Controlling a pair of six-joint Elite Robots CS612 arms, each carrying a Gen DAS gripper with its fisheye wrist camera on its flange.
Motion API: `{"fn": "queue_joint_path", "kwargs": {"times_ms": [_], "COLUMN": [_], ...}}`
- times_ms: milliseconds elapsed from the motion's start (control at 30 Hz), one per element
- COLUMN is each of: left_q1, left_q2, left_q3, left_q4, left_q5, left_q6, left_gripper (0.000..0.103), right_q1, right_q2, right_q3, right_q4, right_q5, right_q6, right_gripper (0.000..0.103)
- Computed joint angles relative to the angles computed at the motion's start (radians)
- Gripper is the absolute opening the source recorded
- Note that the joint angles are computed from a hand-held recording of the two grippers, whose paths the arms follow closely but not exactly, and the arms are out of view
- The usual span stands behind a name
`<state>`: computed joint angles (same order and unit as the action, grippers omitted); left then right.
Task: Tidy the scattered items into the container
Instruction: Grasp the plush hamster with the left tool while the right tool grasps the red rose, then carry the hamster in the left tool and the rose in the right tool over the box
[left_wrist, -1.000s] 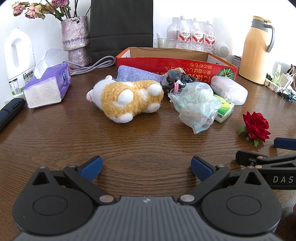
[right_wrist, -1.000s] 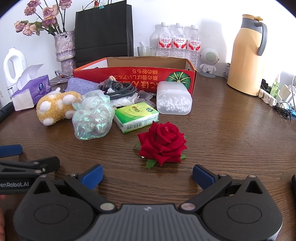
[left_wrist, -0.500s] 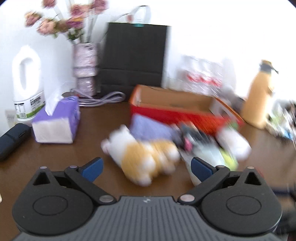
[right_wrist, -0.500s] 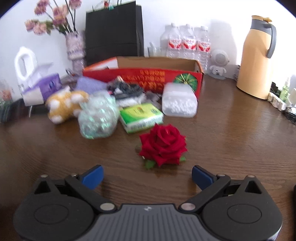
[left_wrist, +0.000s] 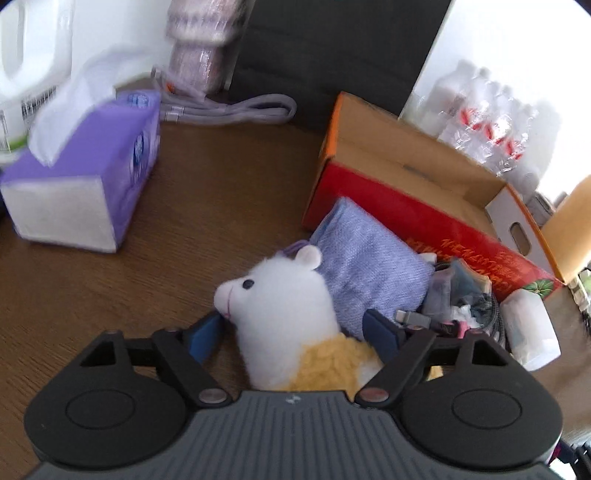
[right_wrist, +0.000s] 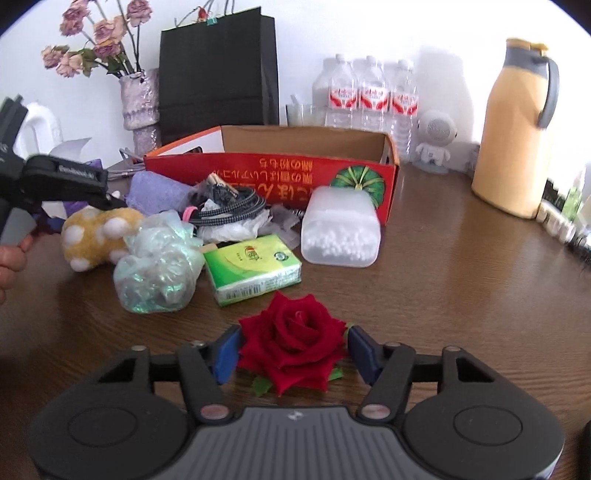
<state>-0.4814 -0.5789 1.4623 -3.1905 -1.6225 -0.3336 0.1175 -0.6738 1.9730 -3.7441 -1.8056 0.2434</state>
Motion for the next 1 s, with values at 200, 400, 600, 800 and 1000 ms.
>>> {"fn": "queue_joint_path", "kwargs": {"times_ms": [200, 400, 600, 800, 1000], "left_q1": [-0.022, -0.032, -0.038, -0.04, -0.04], "left_q2": [-0.015, -0.071, -0.118, -0.096, 0.042], "left_q3": [0.018, 0.179, 0.199, -0.016, -0.353], "left_q4": [0.015, -0.247, -0.417, -0.215, 0.176], "left_q5": [0.072, 0.077, 0.021, -0.028, -0.001], "left_q6": [0.042, 0.033, 0.105, 0.258, 0.343], "left_gripper": [0.047, 0.044, 0.044, 0.044, 0.044], "right_q1": [0.0, 0.014, -0.018, -0.086, -0.175], "right_q2": [0.006, -0.007, -0.054, -0.118, -0.133], "right_q3": [0.005, 0.045, 0.071, 0.0, -0.191], "right_q4": [-0.045, -0.173, -0.268, -0.254, 0.181], "right_q5": [0.027, 0.024, 0.081, 0.117, 0.249], "right_q6": [-0.03, -0.051, -0.023, -0.108, -0.141], "right_gripper": [0.05, 0.049, 0.049, 0.049, 0.049]}}
